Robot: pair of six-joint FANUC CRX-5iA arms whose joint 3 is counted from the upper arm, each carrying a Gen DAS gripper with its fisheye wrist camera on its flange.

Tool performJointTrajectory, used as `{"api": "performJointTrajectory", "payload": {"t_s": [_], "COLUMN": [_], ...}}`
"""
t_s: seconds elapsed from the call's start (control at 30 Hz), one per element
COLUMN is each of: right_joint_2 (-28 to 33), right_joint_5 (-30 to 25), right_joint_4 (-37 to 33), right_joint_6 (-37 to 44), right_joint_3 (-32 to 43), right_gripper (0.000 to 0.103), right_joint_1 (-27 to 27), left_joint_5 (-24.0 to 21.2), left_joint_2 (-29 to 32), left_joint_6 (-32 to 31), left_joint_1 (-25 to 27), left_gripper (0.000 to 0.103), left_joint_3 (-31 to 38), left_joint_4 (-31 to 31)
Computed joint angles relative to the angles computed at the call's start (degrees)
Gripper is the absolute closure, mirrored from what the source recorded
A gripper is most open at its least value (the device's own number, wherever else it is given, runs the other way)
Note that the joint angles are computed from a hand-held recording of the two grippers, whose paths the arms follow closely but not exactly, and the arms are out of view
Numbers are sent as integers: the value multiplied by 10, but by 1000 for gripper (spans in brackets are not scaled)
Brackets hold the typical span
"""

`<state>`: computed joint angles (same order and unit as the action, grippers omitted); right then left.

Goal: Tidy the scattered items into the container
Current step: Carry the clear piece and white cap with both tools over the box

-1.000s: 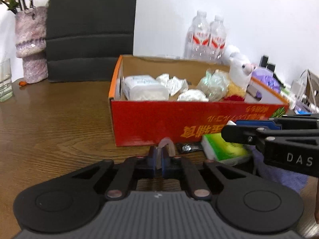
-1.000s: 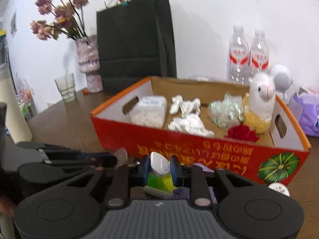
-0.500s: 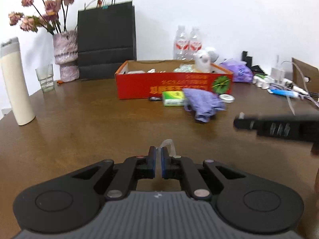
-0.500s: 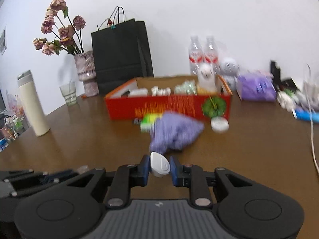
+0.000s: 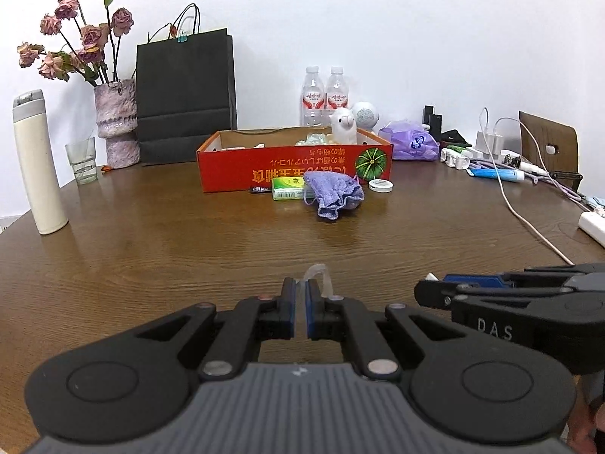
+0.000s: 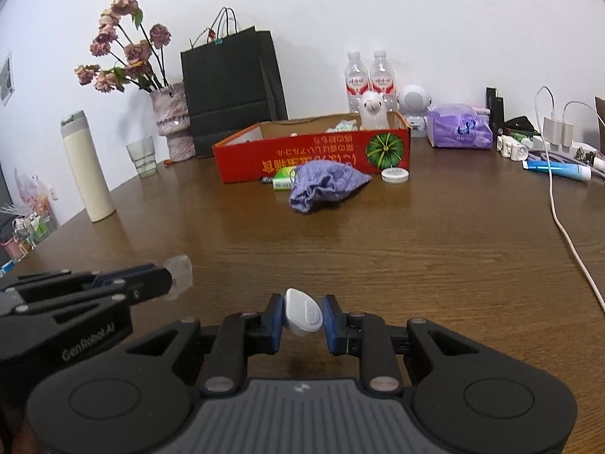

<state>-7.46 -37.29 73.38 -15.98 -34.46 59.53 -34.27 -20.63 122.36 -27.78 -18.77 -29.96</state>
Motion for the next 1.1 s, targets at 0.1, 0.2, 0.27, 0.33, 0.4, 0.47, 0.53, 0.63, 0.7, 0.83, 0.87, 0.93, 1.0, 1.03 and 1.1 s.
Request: {"api": "performJointTrajectory", "payload": {"t_s": [0.1,0.2,0.27,0.33,0.4,0.47,0.53,0.63,0.7,0.83,0.87,0.93,1.0,1.03,1.1], "right_joint_2": [-1,-1,-3,-2,6,22,47,109,165,292,326,372,388,385,367], "right_joint_5": [5,15,27,45,77,123,158,184,174,98,70,35,25,27,19], "right_joint_4": [11,12,33,61,75,107,137,70,-61,-285,-343,-416,-450,-462,-483], "right_joint_6": [-5,-4,-15,-14,0,-4,-4,95,226,461,522,586,598,604,629], "right_joint_3": [1,3,4,14,38,68,108,203,293,499,555,629,651,645,623], "right_gripper": [82,82,82,82,82,82,82,82,90,91,91,93,93,92,87], "right_joint_1": [-3,-10,-24,-48,-81,-127,-167,-197,-197,-201,-204,-213,-221,-224,-227], "left_joint_5": [9,40,65,92,133,155,153,125,87,-16,-34,-53,-40,-21,22], "left_joint_2": [-3,-3,4,21,49,89,139,222,289,419,441,469,470,461,439], "left_joint_6": [-16,-82,-129,-166,-262,-338,-367,-408,-413,-404,-393,-378,-383,-397,-437], "left_joint_1": [12,53,82,108,145,166,179,197,206,212,211,209,216,220,227], "left_gripper": [97,97,97,97,97,97,97,97,97,97,97,97,97,97,97], "left_joint_3": [-6,-19,-20,-5,7,36,88,172,249,421,452,489,478,454,404], "left_joint_4": [22,103,151,182,273,342,361,399,409,389,373,355,375,395,436]}}
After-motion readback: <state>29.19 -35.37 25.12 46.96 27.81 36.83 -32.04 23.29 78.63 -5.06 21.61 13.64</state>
